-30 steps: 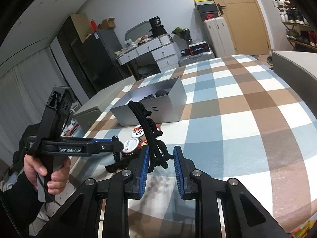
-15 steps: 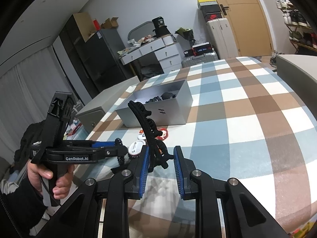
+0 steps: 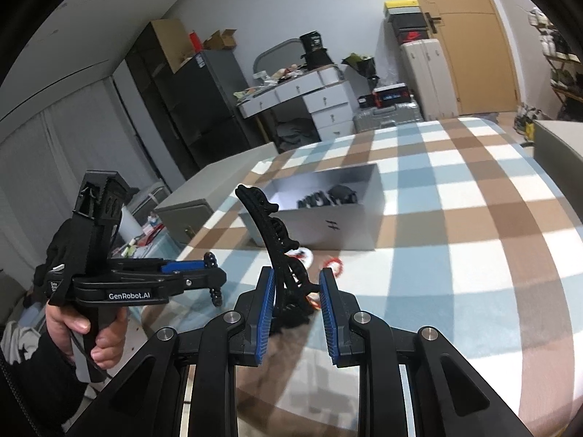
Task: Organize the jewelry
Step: 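Carry the beaded bracelet with the left gripper into the box and release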
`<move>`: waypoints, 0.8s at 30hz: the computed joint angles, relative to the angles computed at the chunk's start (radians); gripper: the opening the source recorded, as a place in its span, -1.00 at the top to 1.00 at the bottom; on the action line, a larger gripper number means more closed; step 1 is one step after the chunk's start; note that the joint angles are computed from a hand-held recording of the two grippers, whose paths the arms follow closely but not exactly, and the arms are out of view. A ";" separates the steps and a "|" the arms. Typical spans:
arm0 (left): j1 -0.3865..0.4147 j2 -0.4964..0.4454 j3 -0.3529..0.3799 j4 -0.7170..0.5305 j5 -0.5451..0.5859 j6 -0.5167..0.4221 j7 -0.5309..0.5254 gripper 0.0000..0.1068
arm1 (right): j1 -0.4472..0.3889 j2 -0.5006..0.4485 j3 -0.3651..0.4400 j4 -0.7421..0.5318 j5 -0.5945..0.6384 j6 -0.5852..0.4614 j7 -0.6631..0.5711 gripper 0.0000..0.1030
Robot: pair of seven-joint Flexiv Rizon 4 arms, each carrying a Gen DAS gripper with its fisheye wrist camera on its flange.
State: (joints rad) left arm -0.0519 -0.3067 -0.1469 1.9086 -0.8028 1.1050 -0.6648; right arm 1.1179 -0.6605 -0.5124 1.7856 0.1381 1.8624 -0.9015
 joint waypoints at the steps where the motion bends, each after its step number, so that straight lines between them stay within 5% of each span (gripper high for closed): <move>1: 0.002 0.001 -0.003 -0.002 -0.009 0.005 0.007 0.33 | -0.014 0.001 0.013 -0.010 -0.010 -0.004 -0.003 0.54; 8: 0.010 -0.031 -0.032 -0.078 -0.077 0.034 0.056 0.33 | -0.152 -0.009 0.133 -0.113 -0.102 -0.035 -0.009 0.54; 17: 0.031 -0.144 -0.059 -0.229 -0.053 0.008 0.034 0.33 | -0.257 -0.072 0.167 -0.266 -0.239 -0.121 0.011 0.54; 24: 0.046 -0.216 -0.064 -0.322 0.016 -0.046 -0.066 0.33 | -0.464 -0.136 0.395 -0.434 -0.398 -0.242 -0.005 0.54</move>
State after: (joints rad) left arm -0.0057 -0.5223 -0.2105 1.5865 -0.7871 1.0595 -0.7311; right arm 0.6536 -0.7967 -0.1178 1.3514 -0.2597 1.6201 -0.9062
